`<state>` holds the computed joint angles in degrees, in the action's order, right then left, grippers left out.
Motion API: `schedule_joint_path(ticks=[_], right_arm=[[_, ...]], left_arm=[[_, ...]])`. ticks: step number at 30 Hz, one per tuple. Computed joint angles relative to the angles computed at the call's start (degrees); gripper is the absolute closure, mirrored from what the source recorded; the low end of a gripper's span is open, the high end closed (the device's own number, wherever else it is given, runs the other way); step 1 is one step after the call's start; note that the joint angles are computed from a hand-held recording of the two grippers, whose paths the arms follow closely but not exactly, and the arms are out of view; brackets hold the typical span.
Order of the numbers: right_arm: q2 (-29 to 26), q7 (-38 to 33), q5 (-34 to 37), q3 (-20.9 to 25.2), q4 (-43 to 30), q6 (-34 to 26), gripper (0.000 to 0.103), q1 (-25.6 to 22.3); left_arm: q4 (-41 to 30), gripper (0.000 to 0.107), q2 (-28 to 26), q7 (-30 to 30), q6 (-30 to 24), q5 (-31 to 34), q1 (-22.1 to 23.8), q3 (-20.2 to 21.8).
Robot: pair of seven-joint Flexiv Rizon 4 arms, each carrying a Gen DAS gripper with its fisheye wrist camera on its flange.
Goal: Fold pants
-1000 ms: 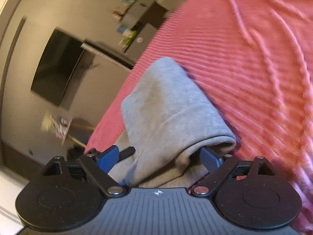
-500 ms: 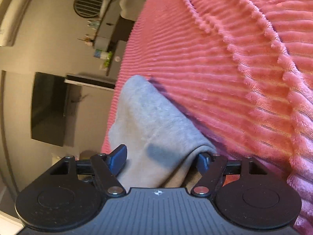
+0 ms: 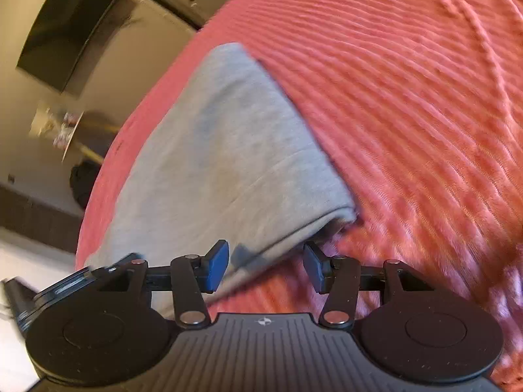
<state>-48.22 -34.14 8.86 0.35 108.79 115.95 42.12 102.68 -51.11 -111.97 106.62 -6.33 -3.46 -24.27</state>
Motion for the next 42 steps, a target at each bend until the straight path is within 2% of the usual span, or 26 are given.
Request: schedule_joint_path(ticks=[1, 3, 5, 7, 9, 11, 12, 13, 15, 17, 19, 20, 21, 22, 24, 26, 27, 28, 29, 32, 34, 35, 36, 39, 40, 42], right_arm=[[0.7, -1.0, -0.4, 0.3, 1.1, 1.8, 0.052, -0.1], [2.8, -3.1, 0.6, -1.4, 2.8, 2.9, 0.052, 1.6], [4.5, -6.1, 3.0, -5.0, 3.9, 3.0, 0.052, 4.9], [4.6, -10.2, 6.5, -11.0, 3.3, 2.7, 0.052, 10.2], [2.9, -13.4, 9.3, -16.4, 0.8, 0.4, 0.052, 14.5], [0.0, -14.8, 9.5, -19.8, -2.9, -2.8, 0.052, 16.5], [-1.6, -14.6, 9.2, -21.5, -4.9, -5.1, 0.052, 17.3], [-3.4, -14.1, 8.5, -23.4, -6.9, -7.9, 0.053, 18.3], [-7.6, -11.9, 6.0, -27.8, -10.8, -13.3, 0.056, 20.4], [-11.1, -10.1, 3.7, -32.5, -12.4, -16.7, 0.056, 23.3], [-13.1, -8.7, 2.0, -36.8, -12.1, -17.2, 0.056, 26.2], [-13.6, -8.1, 1.8, -37.8, -11.5, -15.6, 0.056, 27.0], [-14.0, -7.4, 1.8, -37.8, -11.1, -13.1, 0.056, 26.9], [-14.3, -6.5, 2.0, -37.5, -10.8, -10.8, 0.056, 26.7], [-14.3, -5.1, 2.6, -37.5, -10.4, -11.4, 0.056, 26.7], [-13.5, -3.9, 1.8, -35.5, -10.9, -11.5, 0.055, 24.7], [-13.2, -3.6, 1.4, -34.5, -11.0, -11.1, 0.055, 23.8], [-13.1, -3.4, 1.2, -34.4, -10.9, -11.0, 0.054, 23.6], [-13.1, -3.4, 0.9, -34.5, -10.6, -10.8, 0.054, 23.7], [-13.9, -3.2, -0.1, -34.7, -11.7, -11.6, 0.049, 23.3], [-13.6, -3.1, -0.6, -35.2, -11.0, -12.3, 0.048, 24.0], [-13.4, -2.9, -0.6, -36.1, -10.1, -12.8, 0.048, 25.2], [-13.5, -2.9, -1.3, -36.5, -10.2, -13.4, 0.045, 25.5], [-13.4, -3.1, -3.8, -37.5, -10.1, -15.1, 0.036, 26.3], [-13.4, -3.0, -4.6, -38.0, -10.1, -15.8, 0.035, 26.7], [-13.4, -2.6, -6.1, -39.0, -9.9, -17.3, 0.033, 27.5]], left_arm=[[-0.6, 0.061, -0.3, -1.5, 1.4, 0.5, 0.5, -0.4], [-2.4, 0.046, -1.1, -2.7, 3.3, 0.0, 0.3, -0.3], [-6.4, 0.045, -2.7, -4.1, 0.6, 2.7, 0.8, -0.1], [-11.7, 0.043, -4.9, -7.6, -5.8, 7.3, 2.0, -0.6], [-14.3, 0.043, -7.9, -5.9, -8.7, 7.1, 5.3, -5.5], [-14.7, 0.045, -12.5, -4.4, -7.9, 9.5, 10.7, -13.4], [-16.0, 0.051, -15.2, -3.1, -7.4, 9.1, 11.7, -16.2], [-16.7, 0.064, -16.5, -3.7, -7.4, 10.1, 12.6, -18.0], [-17.8, 0.079, -17.1, -2.5, -7.5, 10.2, 11.9, -17.7], [-19.1, 0.091, -14.6, -0.3, -6.0, 10.7, 8.2, -12.6], [-18.8, 0.092, -10.7, 2.1, -2.0, 12.1, 3.0, -4.7], [-18.0, 0.092, -9.5, 1.0, 0.7, 14.6, 1.4, -1.9], [-17.1, 0.091, -8.3, 2.2, 3.9, 13.4, -1.2, 1.5], [-15.2, 0.086, -6.9, 5.6, 7.5, 8.5, -5.2, 6.2], [-12.1, 0.075, -5.4, 17.0, 10.2, -9.5, -13.2, 12.5], [-10.4, 0.072, -3.5, 23.7, 4.2, -25.1, -21.2, 20.6], [-9.6, 0.072, -2.6, 23.5, 0.9, -27.6, -23.6, 23.8], [-8.1, 0.072, -1.6, 20.4, -0.2, -26.4, -24.4, 25.4], [-6.9, 0.072, -0.7, 14.9, -0.4, -21.6, -24.1, 26.4], [-3.8, 0.057, 1.7, 4.0, 1.5, -10.8, -23.3, 27.1], [-2.7, 0.039, 2.5, 2.6, 1.3, -10.0, -24.4, 27.0], [-2.6, 0.037, 2.6, 2.1, -0.3, -9.9, -25.7, 28.1], [-3.7, 0.037, 2.0, 2.3, -2.7, -11.9, -28.2, 30.3], [-4.1, 0.042, 1.5, 2.1, -8.9, -12.8, -29.8, 31.1], [-4.2, 0.041, 0.9, 2.3, -8.4, -13.8, -32.2, 33.6], [-5.0, 0.041, 0.9, 0.0, -10.3, -10.4, -34.2, 36.8]])
